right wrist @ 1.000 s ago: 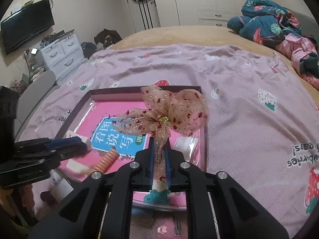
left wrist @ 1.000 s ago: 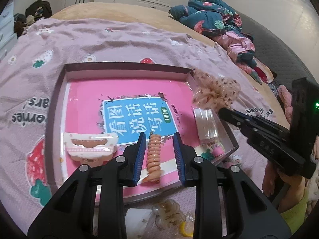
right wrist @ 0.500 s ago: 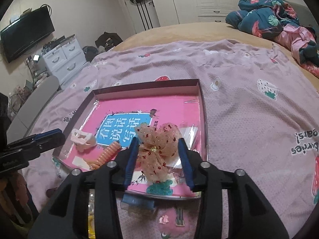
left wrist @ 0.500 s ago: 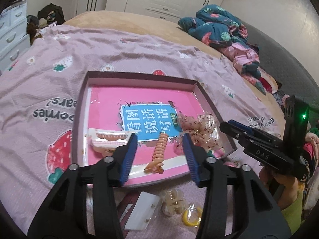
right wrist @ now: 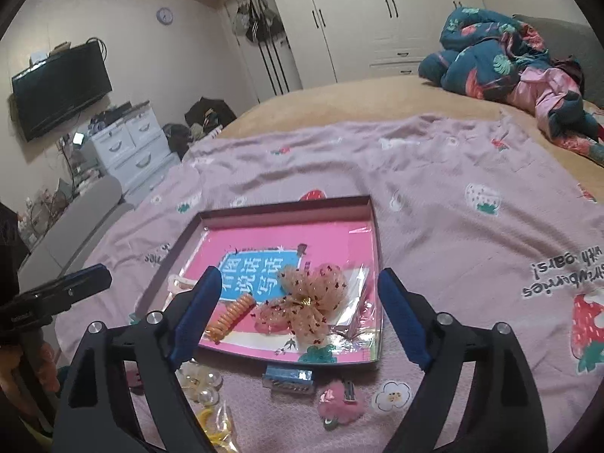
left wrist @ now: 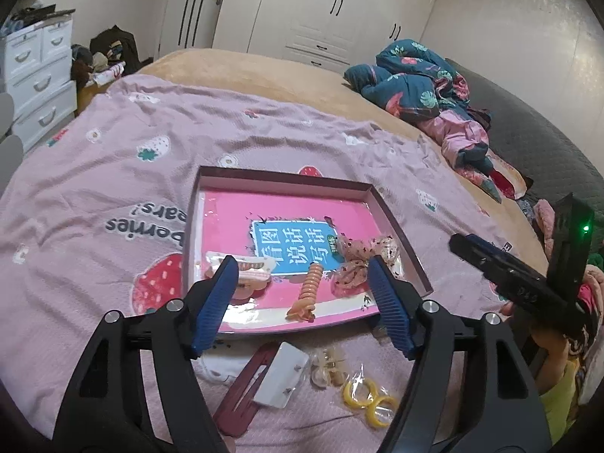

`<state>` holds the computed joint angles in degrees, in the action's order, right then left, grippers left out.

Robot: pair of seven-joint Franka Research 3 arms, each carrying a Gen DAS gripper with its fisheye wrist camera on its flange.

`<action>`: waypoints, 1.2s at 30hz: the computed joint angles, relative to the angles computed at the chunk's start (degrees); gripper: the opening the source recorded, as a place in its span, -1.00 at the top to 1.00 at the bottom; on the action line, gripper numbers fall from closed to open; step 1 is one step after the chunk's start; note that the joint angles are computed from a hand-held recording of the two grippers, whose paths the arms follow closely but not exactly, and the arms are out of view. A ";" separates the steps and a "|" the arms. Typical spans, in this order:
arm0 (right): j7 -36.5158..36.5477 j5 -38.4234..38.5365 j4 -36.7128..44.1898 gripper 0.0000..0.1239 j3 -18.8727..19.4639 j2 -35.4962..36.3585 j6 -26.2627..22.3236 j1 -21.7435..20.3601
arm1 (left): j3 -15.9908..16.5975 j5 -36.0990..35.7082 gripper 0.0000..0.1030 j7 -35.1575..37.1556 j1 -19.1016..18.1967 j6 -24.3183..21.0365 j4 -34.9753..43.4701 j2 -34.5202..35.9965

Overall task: Organize jewelry
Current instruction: 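Lift both open tools back from the box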

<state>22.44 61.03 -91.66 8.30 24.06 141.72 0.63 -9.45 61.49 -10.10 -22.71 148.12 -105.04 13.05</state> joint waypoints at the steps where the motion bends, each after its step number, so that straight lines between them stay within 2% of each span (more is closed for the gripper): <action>1: -0.64 0.80 -0.60 -0.36 0.17 -0.65 0.23 -0.30 | 0.06 0.60 -0.30 -0.64 -0.21 -0.28 -0.45 -0.58; 8: -3.77 4.00 -3.70 -0.38 -0.52 -4.16 0.27 -0.61 | -0.98 3.68 -0.58 -4.39 -0.21 -1.77 -2.76 -3.60; 14: -5.89 6.28 -6.28 -0.40 -1.71 -7.05 0.03 -0.24 | -2.23 5.94 -0.72 -6.82 0.34 -2.31 -4.55 -6.07; 24: -9.68 9.13 -11.86 -0.47 -4.15 -12.42 -1.17 0.75 | -4.54 10.11 -0.73 -12.40 1.55 -3.46 -7.78 -10.33; 36: -13.03 9.17 -19.05 -0.48 -6.87 -18.41 -1.11 2.21 | -6.35 10.39 -0.77 -13.89 2.04 -3.25 -10.66 -12.59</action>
